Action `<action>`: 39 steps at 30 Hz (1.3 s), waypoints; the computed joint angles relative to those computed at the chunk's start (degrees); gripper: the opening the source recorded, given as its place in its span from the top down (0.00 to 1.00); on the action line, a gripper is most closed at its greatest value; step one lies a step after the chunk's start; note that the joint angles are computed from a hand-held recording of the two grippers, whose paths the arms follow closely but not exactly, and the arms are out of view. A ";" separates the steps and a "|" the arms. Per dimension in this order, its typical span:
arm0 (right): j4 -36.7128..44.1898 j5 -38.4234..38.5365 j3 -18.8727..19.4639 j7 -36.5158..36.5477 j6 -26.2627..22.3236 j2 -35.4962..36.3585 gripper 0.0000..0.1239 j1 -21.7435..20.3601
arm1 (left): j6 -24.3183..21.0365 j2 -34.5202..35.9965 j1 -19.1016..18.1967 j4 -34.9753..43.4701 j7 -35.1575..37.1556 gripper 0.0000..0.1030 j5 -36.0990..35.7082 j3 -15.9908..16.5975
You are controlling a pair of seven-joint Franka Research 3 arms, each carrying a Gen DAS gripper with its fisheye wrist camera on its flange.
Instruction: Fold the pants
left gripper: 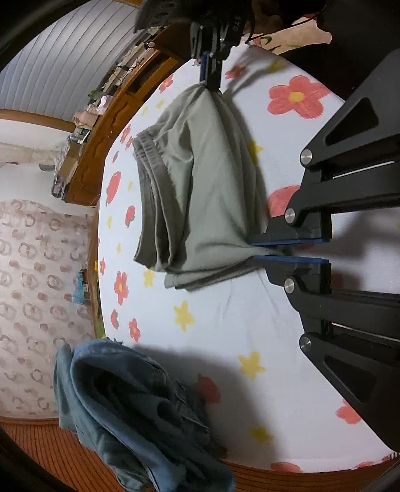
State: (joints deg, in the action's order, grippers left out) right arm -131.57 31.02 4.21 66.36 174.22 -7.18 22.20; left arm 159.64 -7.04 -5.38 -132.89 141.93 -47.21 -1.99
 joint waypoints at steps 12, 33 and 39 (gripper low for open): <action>0.02 -1.00 0.23 1.54 0.56 -0.40 0.89 0.04 | 0.93 -1.42 -0.82 -0.80 -2.47 0.90 0.62 1.25; 7.92 -21.42 2.30 18.50 5.19 6.99 0.71 -5.70 | -0.39 7.79 3.09 11.08 1.35 0.52 -0.66 -3.90; 14.42 -18.46 0.99 14.37 0.89 11.83 0.71 -4.63 | 0.27 10.51 4.36 14.04 0.26 0.52 4.05 -5.91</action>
